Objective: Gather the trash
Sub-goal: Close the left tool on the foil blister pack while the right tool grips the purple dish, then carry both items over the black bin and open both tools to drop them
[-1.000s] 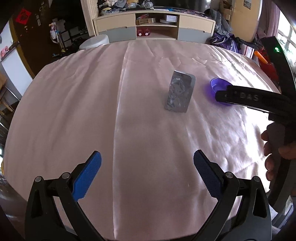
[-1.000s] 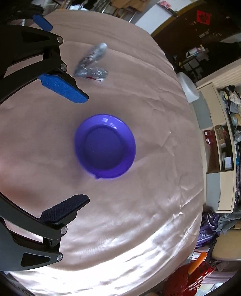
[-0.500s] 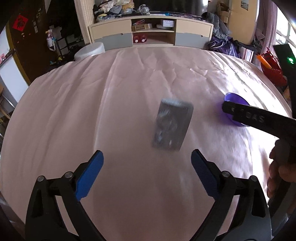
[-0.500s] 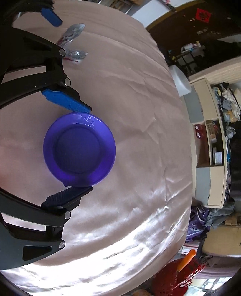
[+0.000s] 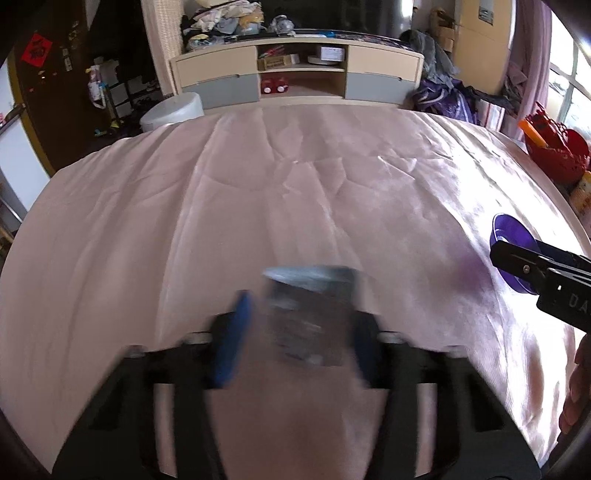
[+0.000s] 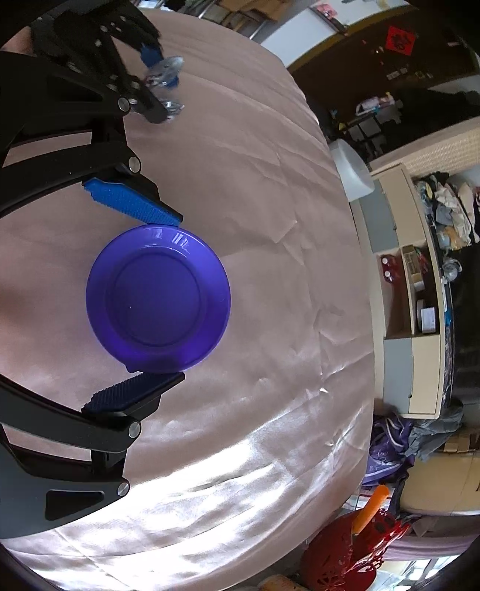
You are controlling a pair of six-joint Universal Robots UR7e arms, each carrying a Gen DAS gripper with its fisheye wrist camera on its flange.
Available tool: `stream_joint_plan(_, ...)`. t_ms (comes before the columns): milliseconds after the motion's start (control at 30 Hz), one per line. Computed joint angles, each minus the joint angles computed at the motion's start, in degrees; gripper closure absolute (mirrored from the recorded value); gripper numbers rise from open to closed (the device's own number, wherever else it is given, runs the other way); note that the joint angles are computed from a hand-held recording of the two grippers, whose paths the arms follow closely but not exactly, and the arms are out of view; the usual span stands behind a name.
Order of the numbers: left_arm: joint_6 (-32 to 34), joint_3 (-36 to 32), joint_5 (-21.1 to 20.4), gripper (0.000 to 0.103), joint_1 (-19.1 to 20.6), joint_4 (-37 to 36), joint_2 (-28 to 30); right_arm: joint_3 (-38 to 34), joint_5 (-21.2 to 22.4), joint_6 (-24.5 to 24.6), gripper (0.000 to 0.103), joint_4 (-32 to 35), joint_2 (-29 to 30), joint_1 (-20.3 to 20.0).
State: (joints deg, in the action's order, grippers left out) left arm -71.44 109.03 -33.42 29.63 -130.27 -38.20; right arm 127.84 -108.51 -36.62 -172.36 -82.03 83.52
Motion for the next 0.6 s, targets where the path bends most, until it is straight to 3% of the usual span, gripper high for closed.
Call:
stream_joint_plan(133, -0.60, -0.01, -0.83, 0.071, -1.16, 1.33, -0.65, 0.32, 0.06, -0.15, 0.025, 2.05, -1.91, 0.19)
stream_joint_plan(367, -8.17, -1.12, -2.40, 0.071, -7.39, 13.85, -4.78, 2.13, -1.09, -0.86, 0.025, 6.63, -9.75, 2.66)
stream_joint_plan(600, -15.77, -1.56, -4.80, 0.071, -15.79, 22.12, -9.02, 4.26, 1.76, -0.70, 0.025, 17.77, -24.11, 4.32)
